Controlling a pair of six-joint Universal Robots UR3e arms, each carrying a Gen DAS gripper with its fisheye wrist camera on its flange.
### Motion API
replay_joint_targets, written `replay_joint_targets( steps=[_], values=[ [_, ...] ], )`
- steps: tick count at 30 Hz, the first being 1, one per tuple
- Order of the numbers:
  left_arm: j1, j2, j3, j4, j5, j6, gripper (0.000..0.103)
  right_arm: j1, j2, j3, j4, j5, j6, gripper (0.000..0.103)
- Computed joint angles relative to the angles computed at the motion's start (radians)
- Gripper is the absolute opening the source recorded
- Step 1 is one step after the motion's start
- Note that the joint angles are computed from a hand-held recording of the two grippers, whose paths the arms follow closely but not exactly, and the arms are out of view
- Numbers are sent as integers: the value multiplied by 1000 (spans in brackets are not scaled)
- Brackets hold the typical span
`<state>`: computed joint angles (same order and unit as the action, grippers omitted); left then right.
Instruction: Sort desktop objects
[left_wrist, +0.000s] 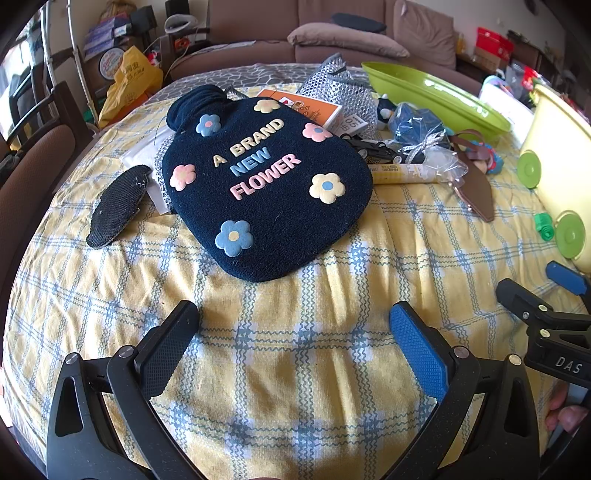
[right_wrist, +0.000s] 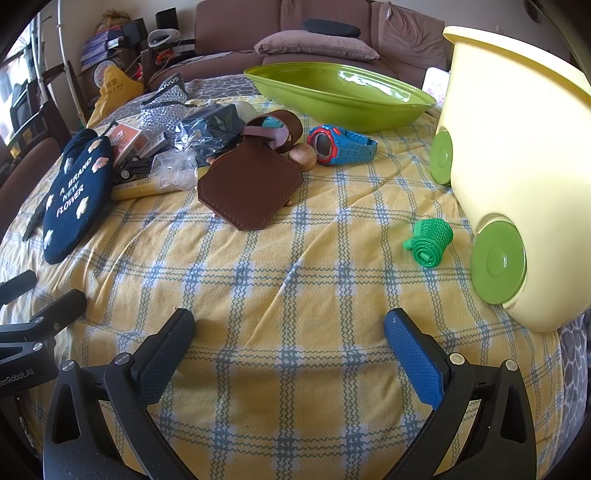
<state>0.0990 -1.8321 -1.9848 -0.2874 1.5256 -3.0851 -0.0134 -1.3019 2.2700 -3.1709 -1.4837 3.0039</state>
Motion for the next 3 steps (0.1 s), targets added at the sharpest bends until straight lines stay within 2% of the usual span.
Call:
replay_joint_targets(
  steps=[3],
  values=[
    [0, -1, 0, 0, 1, 0, 103, 0, 0, -1, 0, 0, 0, 103]
  ],
)
